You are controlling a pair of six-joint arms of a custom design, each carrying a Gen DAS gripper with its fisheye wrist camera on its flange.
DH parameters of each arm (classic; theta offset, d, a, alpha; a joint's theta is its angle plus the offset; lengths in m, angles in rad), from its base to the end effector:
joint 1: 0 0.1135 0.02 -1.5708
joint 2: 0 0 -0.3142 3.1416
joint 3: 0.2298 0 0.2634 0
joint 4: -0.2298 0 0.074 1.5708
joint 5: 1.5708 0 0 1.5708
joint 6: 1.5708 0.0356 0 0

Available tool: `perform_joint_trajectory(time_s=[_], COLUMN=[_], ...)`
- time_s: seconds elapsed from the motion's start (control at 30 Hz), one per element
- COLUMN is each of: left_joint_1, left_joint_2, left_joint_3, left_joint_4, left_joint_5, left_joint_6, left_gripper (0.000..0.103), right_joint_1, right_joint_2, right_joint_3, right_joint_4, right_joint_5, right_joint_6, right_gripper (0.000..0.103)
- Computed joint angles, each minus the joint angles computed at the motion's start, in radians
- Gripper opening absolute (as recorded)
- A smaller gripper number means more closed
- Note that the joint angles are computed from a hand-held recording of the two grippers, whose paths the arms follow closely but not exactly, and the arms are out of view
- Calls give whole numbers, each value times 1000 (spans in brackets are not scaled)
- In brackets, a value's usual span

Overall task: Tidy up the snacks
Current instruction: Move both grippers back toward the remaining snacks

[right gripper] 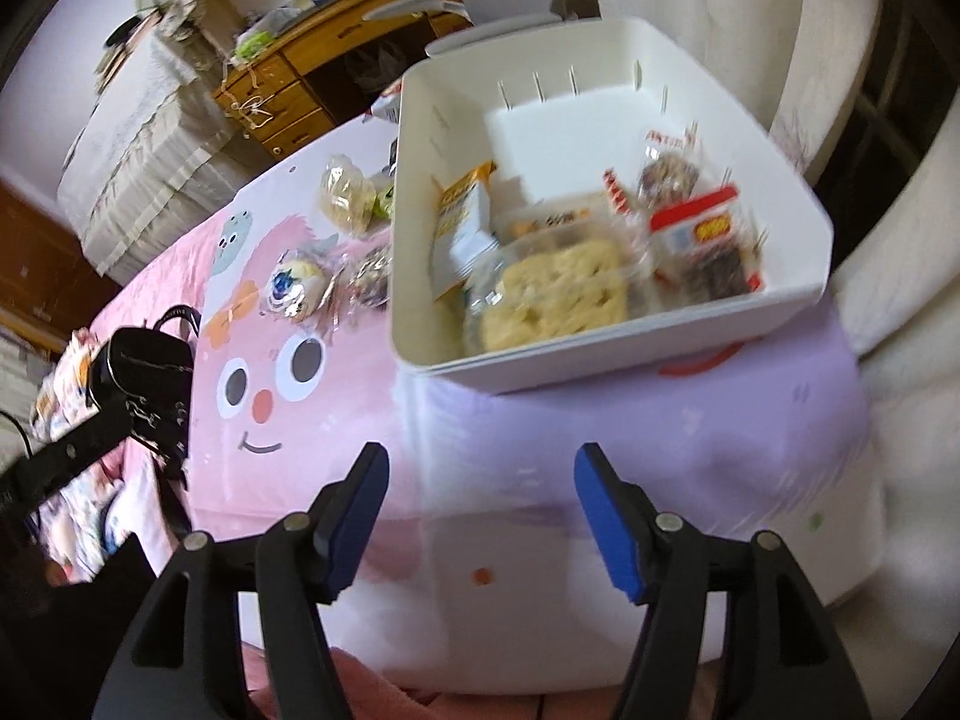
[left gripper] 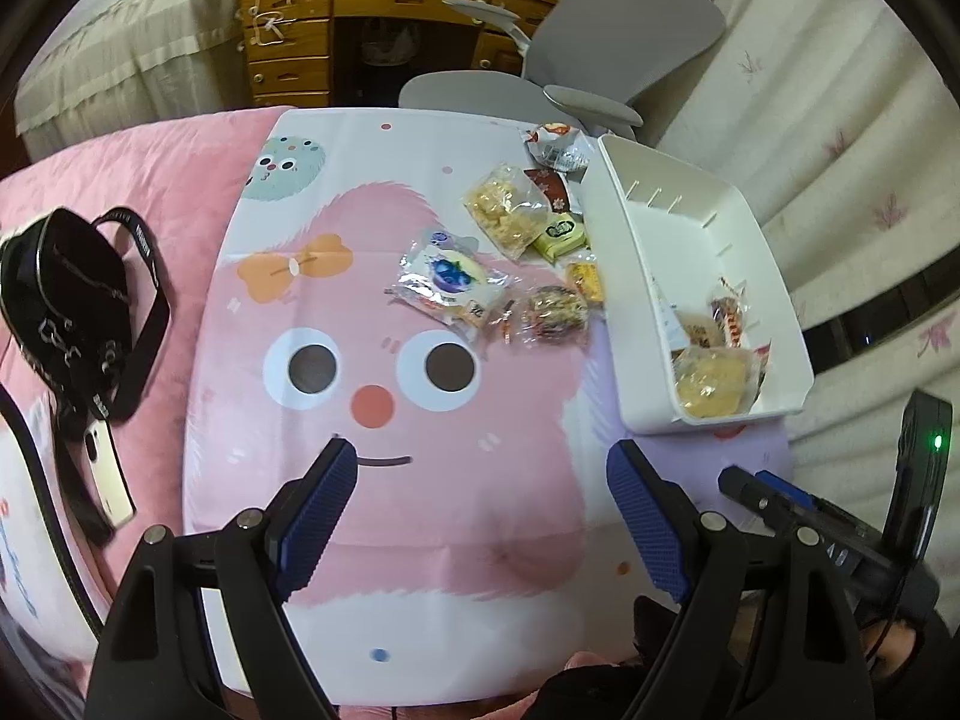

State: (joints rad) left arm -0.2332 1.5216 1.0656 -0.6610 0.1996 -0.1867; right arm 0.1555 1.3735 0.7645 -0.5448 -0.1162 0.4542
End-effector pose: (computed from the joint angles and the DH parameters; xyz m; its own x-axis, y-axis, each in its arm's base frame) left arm 0.2990 -0.0783 0.2704 -0.9170 0.0308 -0.3977 0.1434 0.9559 -0.2565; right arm 0.2438 0.0424 0.2241 -0.8995 0.3001 -0.3174 0.2164 0.9374 0.2730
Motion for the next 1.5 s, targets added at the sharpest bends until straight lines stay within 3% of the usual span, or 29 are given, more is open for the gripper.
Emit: perform_joint_trajectory(time_s=[0.3, 0.53, 0.8, 1.27, 1.5], left_joint_1=[143, 203, 202, 147, 114], left_joint_2=[31, 146, 302, 542, 680], left_joint_3=[4, 72, 208, 432, 548], left_joint_4=[6, 11, -3, -20, -62], left_joint_5=[104, 152, 155, 118, 100], left_joint_6=[273, 384, 397, 352, 330], left_gripper=[84, 84, 85, 86, 86], right_joint_1=[145, 193, 181, 140, 118], right_joint_2=[81, 171, 285, 489, 601], right_joint_3=[50, 144, 263, 389, 465], right_joint_4=[6, -26, -26, 124, 101], right_joint_5=[20, -6, -44, -17, 19], right_joint_6=[358, 592, 773, 1060, 1082], right_gripper=[69, 69, 69, 69, 69])
